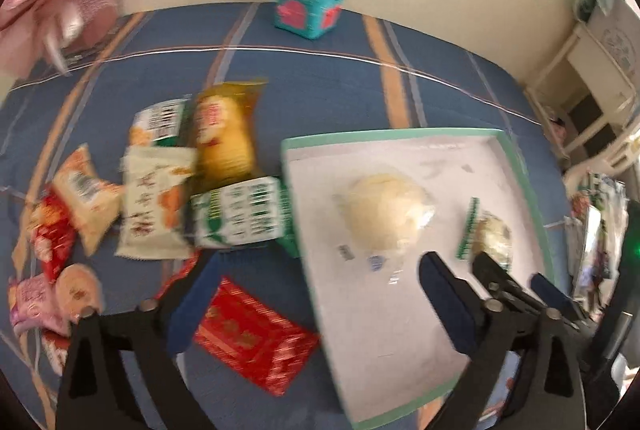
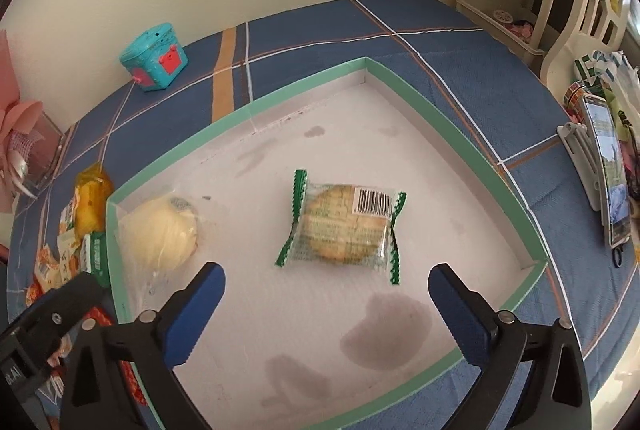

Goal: Organize snacks
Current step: 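Lift both tools away from the tray back toward the snack pile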

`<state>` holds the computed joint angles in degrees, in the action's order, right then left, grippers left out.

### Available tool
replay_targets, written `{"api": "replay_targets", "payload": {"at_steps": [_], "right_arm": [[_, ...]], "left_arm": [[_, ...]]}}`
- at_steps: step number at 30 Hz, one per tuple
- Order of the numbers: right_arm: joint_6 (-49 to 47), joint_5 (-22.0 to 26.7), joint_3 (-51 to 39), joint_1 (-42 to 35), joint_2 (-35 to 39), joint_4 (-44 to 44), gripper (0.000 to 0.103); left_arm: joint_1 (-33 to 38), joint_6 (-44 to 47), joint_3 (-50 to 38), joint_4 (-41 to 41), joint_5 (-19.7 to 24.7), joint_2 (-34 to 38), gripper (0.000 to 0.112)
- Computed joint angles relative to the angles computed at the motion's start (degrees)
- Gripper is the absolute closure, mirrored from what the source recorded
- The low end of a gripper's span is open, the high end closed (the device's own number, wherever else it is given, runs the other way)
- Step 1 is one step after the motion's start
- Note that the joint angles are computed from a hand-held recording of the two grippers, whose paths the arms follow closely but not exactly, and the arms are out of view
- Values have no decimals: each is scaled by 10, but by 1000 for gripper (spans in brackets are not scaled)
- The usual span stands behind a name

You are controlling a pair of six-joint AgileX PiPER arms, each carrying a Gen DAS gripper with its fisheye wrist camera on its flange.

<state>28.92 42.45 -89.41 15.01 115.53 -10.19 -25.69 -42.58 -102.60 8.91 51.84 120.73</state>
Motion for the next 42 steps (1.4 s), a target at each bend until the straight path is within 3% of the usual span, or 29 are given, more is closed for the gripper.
{"api": "replay_targets", "payload": {"at_steps": [7,13,18,21,28,35,42], "right_arm": [[1,-21,50,22,-37,-1,0],[9,-28,87,48,-76,-5,0],[11,-33,124,65,-110,3,0],[16,-32,140,79,-123,-3,0],[6,-34,173,103,-148,16,0],[9,-30,179,129,-152,24,0],[-9,-20,152,161,-123,32,0]], "left_arm": [[-29,-114,67,155,40,-39,10],[-52,-178,114,226,59,-85,10],[-91,-242,123,295,129,-98,10],[-91,-251,151,276,118,-127,10],[-104,-248,200,254,156,-167,10],[-62,-242,277,184,135,-225,11],[-8,-232,353,170,106,-290,11]]}}
